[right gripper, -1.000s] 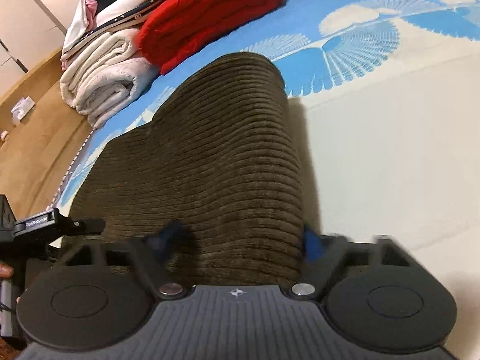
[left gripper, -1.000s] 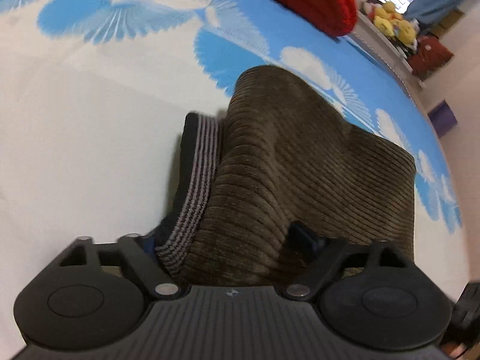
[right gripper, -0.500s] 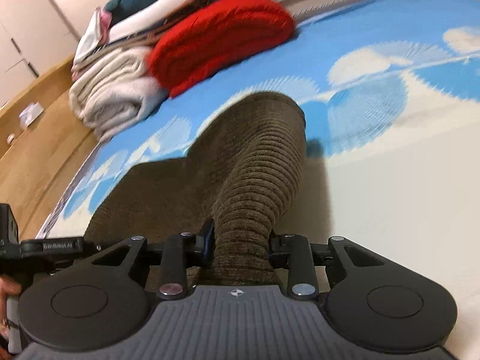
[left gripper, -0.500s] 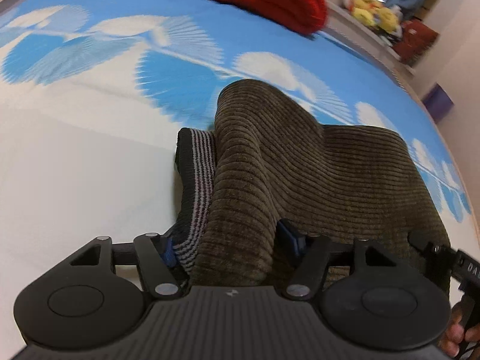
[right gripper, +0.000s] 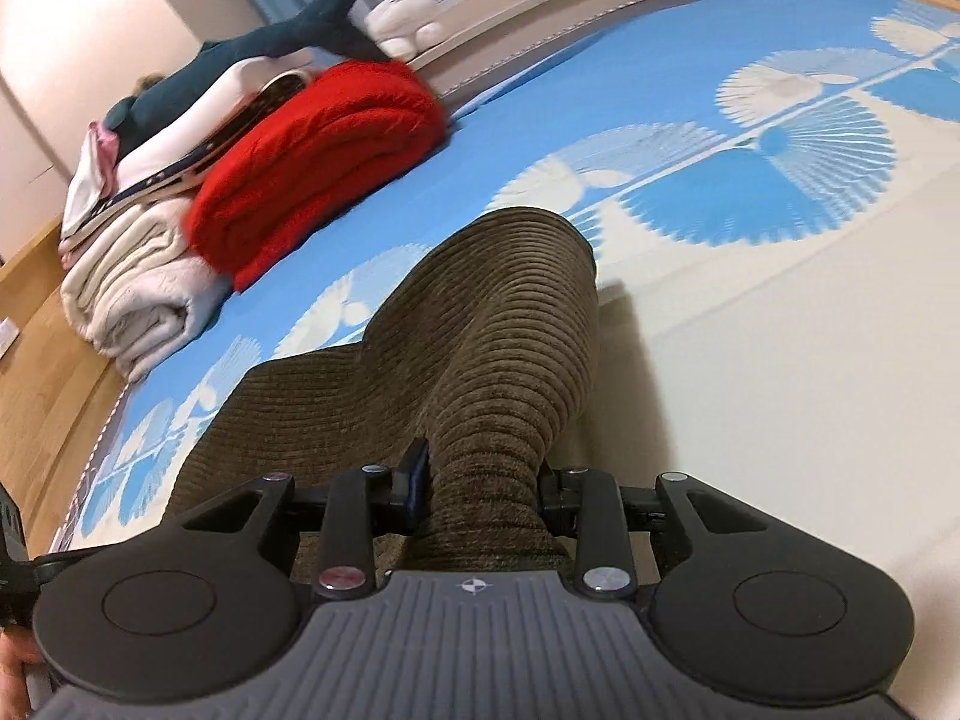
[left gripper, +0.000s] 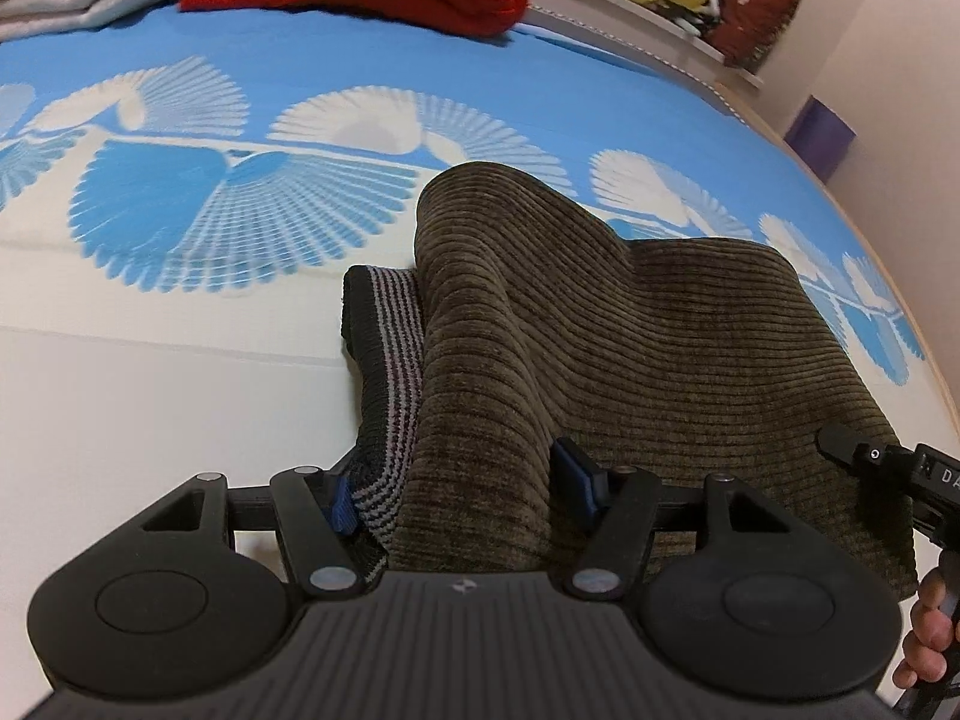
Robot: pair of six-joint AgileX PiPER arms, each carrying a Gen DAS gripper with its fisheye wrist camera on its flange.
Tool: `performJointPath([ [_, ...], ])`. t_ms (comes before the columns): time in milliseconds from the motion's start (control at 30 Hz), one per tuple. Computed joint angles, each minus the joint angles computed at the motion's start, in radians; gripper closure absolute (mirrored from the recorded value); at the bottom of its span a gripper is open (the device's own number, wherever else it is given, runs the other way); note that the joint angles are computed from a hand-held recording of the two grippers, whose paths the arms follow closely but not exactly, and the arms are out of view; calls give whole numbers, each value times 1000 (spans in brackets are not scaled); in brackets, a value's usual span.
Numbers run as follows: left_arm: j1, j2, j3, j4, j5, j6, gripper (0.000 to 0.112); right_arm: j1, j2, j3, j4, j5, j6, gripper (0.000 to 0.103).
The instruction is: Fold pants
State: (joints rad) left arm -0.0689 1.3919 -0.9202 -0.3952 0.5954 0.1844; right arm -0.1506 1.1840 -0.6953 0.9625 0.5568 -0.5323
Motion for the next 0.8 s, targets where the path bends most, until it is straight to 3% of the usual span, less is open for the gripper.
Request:
performJointPath([
  [67, -35, 9, -3, 35, -22, -46, 43, -75, -8, 19, 30, 42, -65, 71],
  [200, -68, 13, -7, 101, -41, -124, 43, -104, 15, 28, 61, 41, -102, 71],
  [633, -79, -46, 18, 118, -17, -73, 43, -56, 100, -17, 6, -17, -52, 70],
  [800, -62, -42, 22, 93, -7, -60, 41, -59, 130, -32, -17, -5, -20, 62],
])
